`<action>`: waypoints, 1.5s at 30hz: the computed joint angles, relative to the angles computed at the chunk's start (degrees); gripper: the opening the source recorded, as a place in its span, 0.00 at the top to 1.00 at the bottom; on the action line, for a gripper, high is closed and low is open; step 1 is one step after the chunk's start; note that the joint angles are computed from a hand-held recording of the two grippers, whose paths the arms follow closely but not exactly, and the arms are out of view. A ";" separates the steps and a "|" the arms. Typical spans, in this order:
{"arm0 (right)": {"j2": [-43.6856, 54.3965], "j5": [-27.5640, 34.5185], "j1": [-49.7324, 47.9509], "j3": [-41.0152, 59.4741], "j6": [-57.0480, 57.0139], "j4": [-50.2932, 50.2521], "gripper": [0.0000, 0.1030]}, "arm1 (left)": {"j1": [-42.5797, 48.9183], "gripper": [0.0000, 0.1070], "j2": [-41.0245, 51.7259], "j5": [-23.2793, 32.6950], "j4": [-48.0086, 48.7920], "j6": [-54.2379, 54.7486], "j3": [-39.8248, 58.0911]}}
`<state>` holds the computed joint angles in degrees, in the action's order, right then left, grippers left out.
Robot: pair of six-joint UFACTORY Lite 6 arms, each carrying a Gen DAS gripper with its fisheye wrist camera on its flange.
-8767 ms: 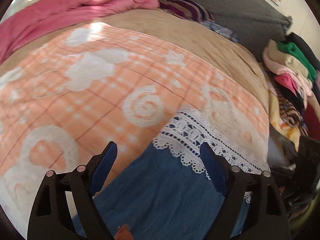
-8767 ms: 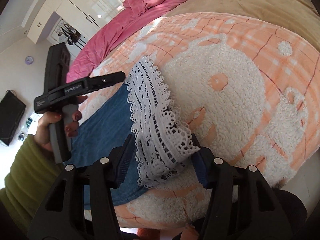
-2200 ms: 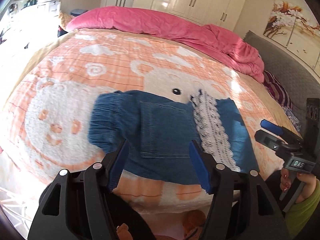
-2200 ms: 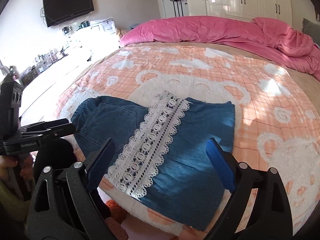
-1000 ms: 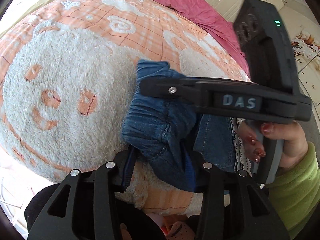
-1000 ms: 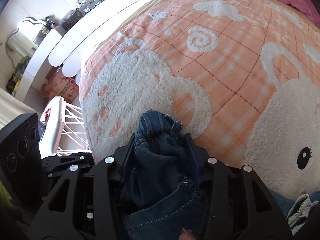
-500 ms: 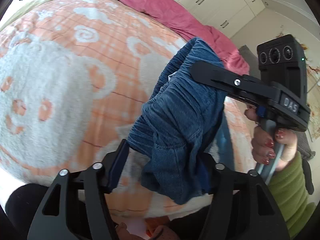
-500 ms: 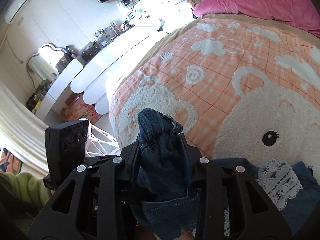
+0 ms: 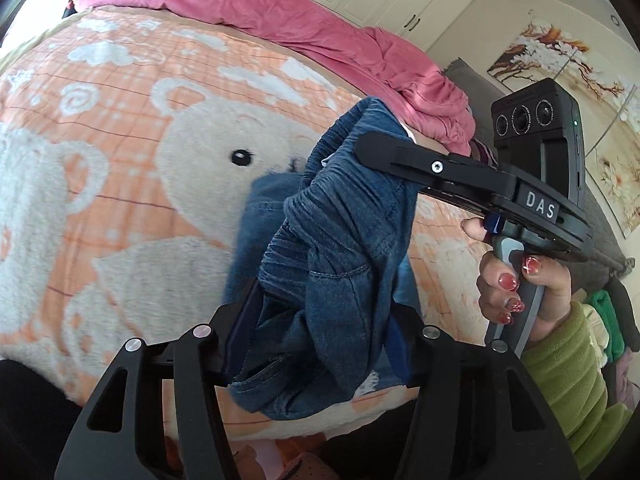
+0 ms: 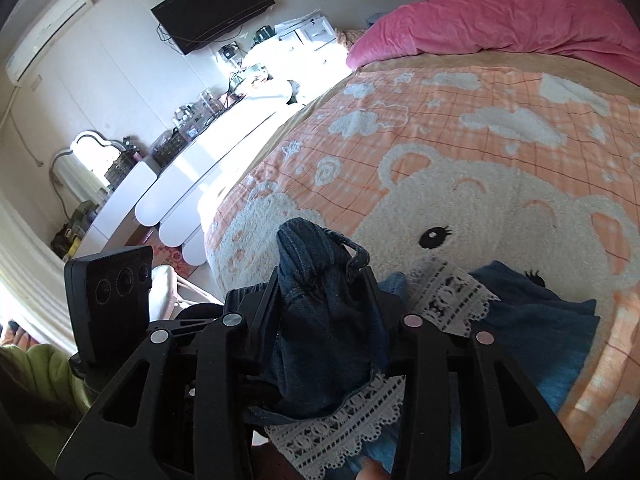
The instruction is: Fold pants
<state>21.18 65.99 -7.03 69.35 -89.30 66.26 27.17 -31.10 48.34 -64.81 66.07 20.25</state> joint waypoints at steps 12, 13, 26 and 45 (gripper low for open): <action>-3.15 -4.82 -21.51 -13.32 -15.03 3.32 0.42 | -18.34 0.39 -4.00 -6.15 -6.07 4.50 -7.78; -4.05 -5.11 -21.44 -14.45 -15.20 3.48 0.42 | -18.47 0.39 -4.32 -6.37 -5.47 3.94 -7.98; -7.71 -22.15 -14.62 -23.45 -19.42 5.51 0.35 | -24.24 0.39 -6.58 -10.72 -2.59 -0.77 -8.60; -46.02 -1.96 -38.64 -49.64 -36.14 0.55 0.24 | 0.18 0.28 -17.52 2.87 12.30 -5.46 -4.05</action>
<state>-24.84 64.03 -45.66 19.71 -125.45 66.81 27.35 -48.62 51.21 -52.51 60.60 16.20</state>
